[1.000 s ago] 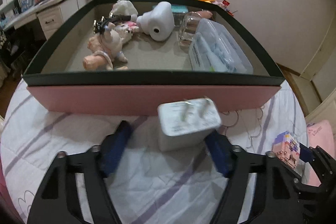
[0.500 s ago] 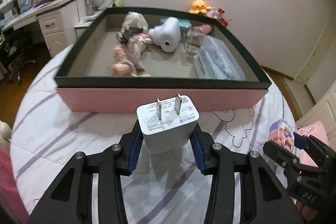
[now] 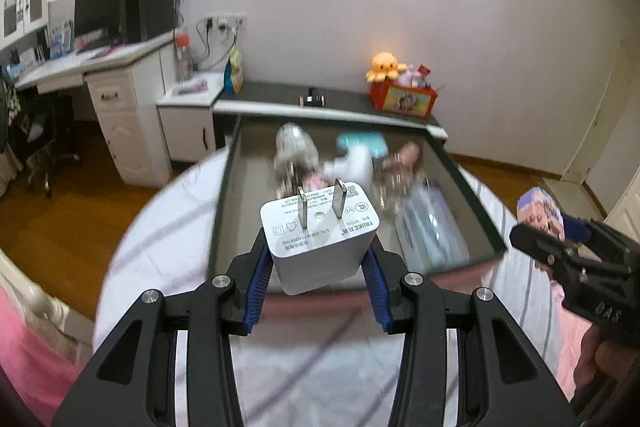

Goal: Organize rigid objects
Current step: 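Grasp the pink block toy with the right tool while the left tool grasps the white charger, then place the charger in the tray with the left tool while the right tool places the block toy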

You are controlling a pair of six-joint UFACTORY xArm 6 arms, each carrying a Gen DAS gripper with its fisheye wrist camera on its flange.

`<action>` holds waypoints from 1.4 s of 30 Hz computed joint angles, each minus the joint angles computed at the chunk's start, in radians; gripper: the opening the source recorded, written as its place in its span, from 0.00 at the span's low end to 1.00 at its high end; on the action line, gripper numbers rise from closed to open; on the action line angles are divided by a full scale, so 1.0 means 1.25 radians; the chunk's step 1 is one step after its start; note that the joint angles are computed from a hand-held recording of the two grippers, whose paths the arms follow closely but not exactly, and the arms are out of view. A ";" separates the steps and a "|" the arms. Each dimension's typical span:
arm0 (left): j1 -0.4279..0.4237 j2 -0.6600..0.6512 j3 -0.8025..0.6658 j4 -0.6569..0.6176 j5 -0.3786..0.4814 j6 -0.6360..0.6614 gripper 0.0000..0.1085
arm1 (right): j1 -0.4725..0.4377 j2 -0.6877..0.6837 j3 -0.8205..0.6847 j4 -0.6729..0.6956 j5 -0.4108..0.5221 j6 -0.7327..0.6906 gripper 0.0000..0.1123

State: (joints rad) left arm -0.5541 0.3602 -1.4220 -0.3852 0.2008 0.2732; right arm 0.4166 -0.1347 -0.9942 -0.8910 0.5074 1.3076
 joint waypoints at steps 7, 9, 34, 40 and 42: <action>0.015 0.139 -0.232 0.024 0.078 -0.020 0.40 | -0.064 0.115 -0.140 0.081 -0.050 -0.126 0.56; 0.015 0.178 -0.291 0.046 0.100 -0.036 0.40 | -0.079 0.155 -0.175 0.131 -0.067 -0.174 0.56; 0.036 0.358 -0.519 0.186 0.167 -0.184 0.95 | -0.124 0.302 -0.248 0.374 -0.106 -0.347 0.81; 0.046 0.240 -0.337 0.183 0.078 -0.192 0.95 | -0.119 0.240 -0.191 0.275 -0.134 -0.212 0.92; 0.048 0.189 -0.263 0.175 0.043 -0.187 0.95 | -0.108 0.211 -0.171 0.220 -0.129 -0.154 0.92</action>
State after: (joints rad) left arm -0.4941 0.5965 -1.7510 -0.1670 0.2547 0.0396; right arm 0.2815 0.1292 -1.2079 -0.6156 0.3465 1.1145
